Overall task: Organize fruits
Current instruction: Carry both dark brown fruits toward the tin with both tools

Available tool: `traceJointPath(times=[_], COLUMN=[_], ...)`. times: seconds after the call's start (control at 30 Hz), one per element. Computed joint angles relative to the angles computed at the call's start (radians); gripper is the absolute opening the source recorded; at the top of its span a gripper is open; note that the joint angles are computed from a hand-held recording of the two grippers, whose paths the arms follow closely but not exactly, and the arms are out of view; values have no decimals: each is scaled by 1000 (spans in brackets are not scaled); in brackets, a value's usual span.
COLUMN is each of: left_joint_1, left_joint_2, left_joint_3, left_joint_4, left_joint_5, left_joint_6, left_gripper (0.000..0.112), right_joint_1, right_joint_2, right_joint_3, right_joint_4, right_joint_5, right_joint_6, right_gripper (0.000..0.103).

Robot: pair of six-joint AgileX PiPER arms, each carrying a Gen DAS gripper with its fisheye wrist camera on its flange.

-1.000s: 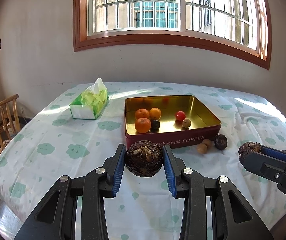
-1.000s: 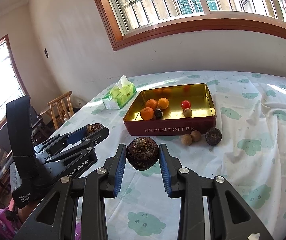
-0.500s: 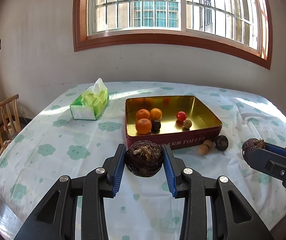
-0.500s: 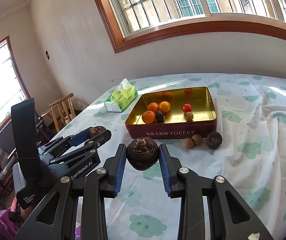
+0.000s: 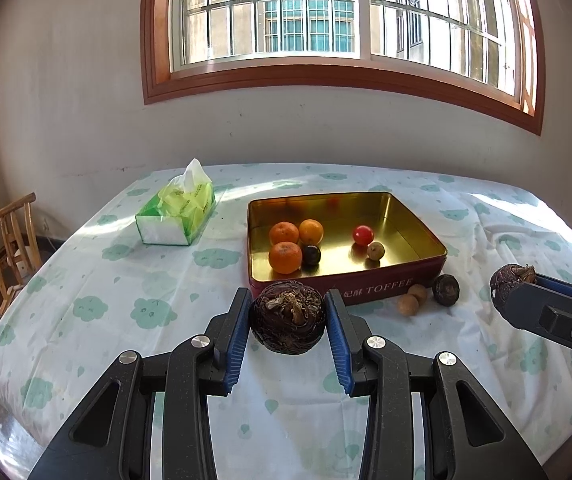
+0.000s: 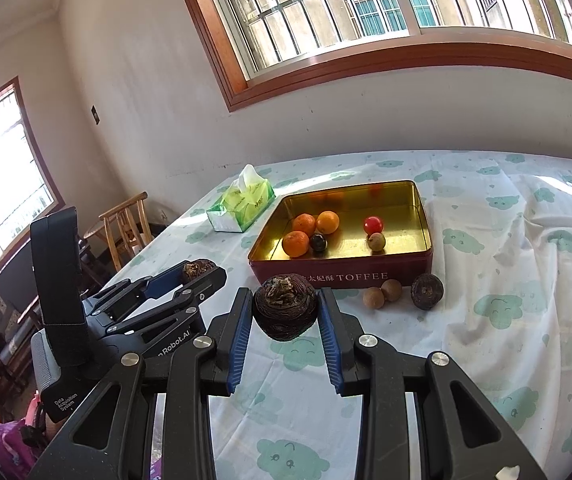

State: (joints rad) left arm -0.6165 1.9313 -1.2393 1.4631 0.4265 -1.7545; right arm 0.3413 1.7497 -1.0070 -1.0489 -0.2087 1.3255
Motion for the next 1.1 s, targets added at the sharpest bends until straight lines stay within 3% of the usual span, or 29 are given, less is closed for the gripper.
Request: traceJointPath(times=[1.1], left_joint_1=[35], left_joint_2=[209], left_joint_3=[-376], left_joint_4=[-348], left_joint_5=[34], left_joint_6=[454], left_gripper=[38], right_joint_1=[-113], right_joint_2=[178], right_joint_3=[-293], right_joint_4=[-559], right_joint_5=[-71], right_joint_6=[529], right_gripper=[30])
